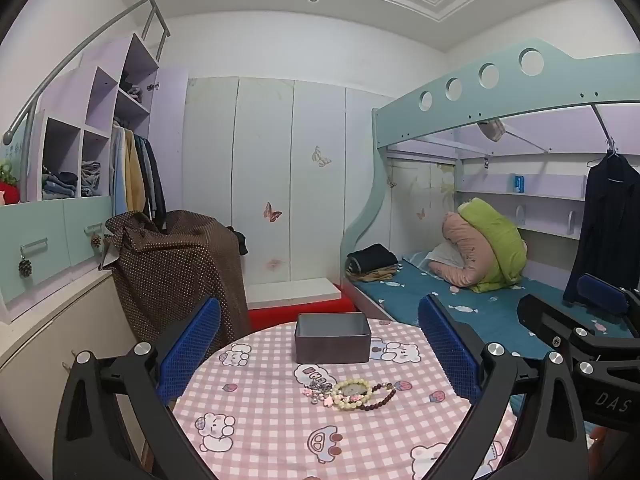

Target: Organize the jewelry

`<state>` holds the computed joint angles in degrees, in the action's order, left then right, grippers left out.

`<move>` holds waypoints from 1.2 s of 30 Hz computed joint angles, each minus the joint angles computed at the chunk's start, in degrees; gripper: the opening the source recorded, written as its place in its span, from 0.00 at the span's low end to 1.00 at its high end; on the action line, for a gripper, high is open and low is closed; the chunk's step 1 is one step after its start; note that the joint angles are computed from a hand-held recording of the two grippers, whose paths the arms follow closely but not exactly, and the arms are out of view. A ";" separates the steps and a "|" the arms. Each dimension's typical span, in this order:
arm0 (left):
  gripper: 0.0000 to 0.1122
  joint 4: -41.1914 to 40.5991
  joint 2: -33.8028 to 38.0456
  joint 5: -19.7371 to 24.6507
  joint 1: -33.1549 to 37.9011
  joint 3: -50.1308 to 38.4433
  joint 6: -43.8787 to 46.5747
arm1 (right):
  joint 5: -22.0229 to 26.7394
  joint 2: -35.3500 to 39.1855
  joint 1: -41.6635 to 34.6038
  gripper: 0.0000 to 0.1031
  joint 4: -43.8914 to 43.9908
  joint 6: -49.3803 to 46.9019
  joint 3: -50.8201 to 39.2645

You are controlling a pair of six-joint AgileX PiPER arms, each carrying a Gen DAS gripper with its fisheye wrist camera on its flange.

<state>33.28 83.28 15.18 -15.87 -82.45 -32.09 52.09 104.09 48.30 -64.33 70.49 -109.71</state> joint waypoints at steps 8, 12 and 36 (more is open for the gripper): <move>0.85 0.01 -0.17 -0.28 0.10 0.40 -0.40 | 0.00 -0.05 -0.06 0.93 0.09 -0.09 0.00; 0.85 -2.80 0.05 0.23 0.17 -0.24 2.35 | 0.09 0.00 -0.03 0.93 0.05 -0.16 -0.09; 0.85 -9.35 0.76 0.14 0.96 -1.04 7.98 | -0.06 -0.22 -0.02 0.93 -0.26 0.33 0.55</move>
